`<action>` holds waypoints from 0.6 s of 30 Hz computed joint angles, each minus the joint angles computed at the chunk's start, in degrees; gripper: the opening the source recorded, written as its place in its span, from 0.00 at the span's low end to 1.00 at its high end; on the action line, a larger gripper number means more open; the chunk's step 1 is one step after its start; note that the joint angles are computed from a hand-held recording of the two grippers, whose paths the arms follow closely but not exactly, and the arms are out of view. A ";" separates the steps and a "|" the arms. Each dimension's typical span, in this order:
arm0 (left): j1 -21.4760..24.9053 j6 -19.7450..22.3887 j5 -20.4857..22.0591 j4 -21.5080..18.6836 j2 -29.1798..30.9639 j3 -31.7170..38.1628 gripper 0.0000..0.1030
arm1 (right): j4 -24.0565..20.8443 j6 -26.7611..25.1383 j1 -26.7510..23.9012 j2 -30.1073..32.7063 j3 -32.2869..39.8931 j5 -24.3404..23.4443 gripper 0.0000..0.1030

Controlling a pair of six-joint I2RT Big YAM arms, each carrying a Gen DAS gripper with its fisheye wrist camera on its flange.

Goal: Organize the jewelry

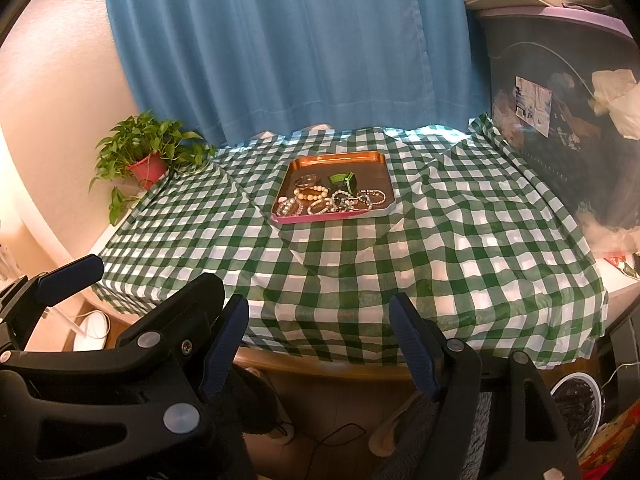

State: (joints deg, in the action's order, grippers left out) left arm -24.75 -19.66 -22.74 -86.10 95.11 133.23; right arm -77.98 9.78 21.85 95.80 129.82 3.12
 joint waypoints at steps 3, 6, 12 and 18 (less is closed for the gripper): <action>0.05 0.05 0.07 0.04 -0.04 -0.03 1.00 | -0.07 0.08 0.03 0.01 0.04 0.02 0.68; 0.07 0.08 0.08 0.05 -0.03 0.01 1.00 | -0.03 0.10 0.08 -0.07 -0.06 0.10 0.68; 0.21 0.21 0.23 0.06 -0.03 0.01 1.00 | 0.11 0.03 0.05 -0.11 -0.14 0.08 0.68; 0.28 0.04 0.48 -0.17 -0.12 -0.17 1.00 | -0.27 0.02 0.08 0.12 0.24 0.19 0.68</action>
